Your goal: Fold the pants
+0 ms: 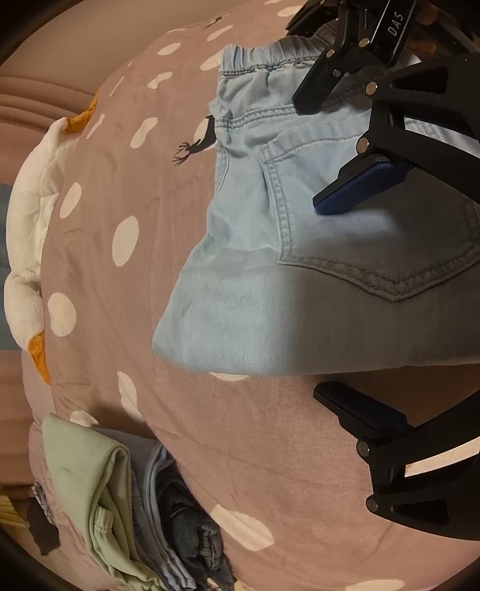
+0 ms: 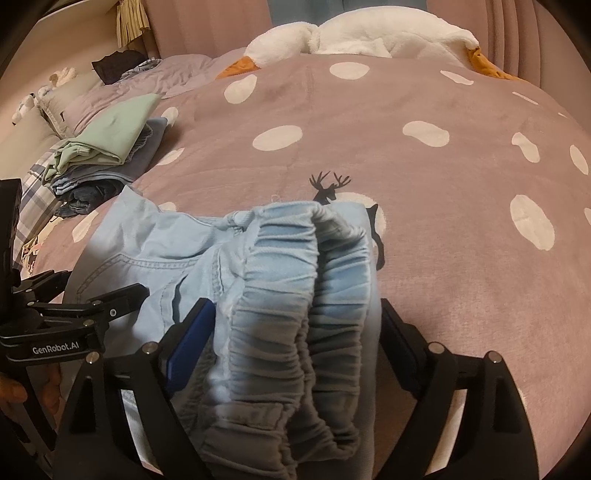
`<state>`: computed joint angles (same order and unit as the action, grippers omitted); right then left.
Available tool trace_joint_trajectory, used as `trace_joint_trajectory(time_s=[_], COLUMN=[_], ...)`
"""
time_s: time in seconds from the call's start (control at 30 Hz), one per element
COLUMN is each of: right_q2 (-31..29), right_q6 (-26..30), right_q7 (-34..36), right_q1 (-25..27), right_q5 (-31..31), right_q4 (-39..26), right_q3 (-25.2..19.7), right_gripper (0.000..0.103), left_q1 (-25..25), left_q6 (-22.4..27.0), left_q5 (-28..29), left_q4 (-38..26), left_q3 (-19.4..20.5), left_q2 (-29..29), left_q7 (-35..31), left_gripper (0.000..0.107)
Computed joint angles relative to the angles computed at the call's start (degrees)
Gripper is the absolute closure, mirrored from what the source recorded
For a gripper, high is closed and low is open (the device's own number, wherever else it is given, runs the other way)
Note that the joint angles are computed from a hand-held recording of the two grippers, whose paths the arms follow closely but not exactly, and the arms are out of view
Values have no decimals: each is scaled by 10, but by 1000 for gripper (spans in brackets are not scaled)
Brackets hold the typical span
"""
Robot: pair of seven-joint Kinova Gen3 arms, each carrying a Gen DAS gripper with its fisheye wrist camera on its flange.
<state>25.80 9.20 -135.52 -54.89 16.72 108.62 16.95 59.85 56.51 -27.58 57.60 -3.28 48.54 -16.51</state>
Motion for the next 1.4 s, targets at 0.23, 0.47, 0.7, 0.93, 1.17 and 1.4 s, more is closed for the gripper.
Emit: trace_joint_trajectory(time_s=[0.23,0.47,0.7,0.93,1.17,1.4], right_q2=[1,2,2,2,2,-1], right_q6=[0,0,0,2,16,41], right_q7=[-3,-1,1,3,-15,-23], right_q1=[-5,-2,3,6,6,30], right_q5=[-1,-1,-3,-5,-3,10], right_q4=[0,-1,-1,-2,-5,-15], right_q3=[5,3,0,-1,-2,-36], right_gripper=[13,11,10,9,0,0], left_q1=[-2,-3,-3,-3,-2,-4], left_q6=[2,2,-1,10,33,43], left_q5=[1,2,4,5,8,17], left_q4=[-2,-3,1,-6,-20,-27], left_q3=[0,0,1,1,2,5], left_q2=[2,2,1,3,8,10], left_q7=[-1,-1,2,1,4,13], left_gripper=[14,12,12,11,7,6])
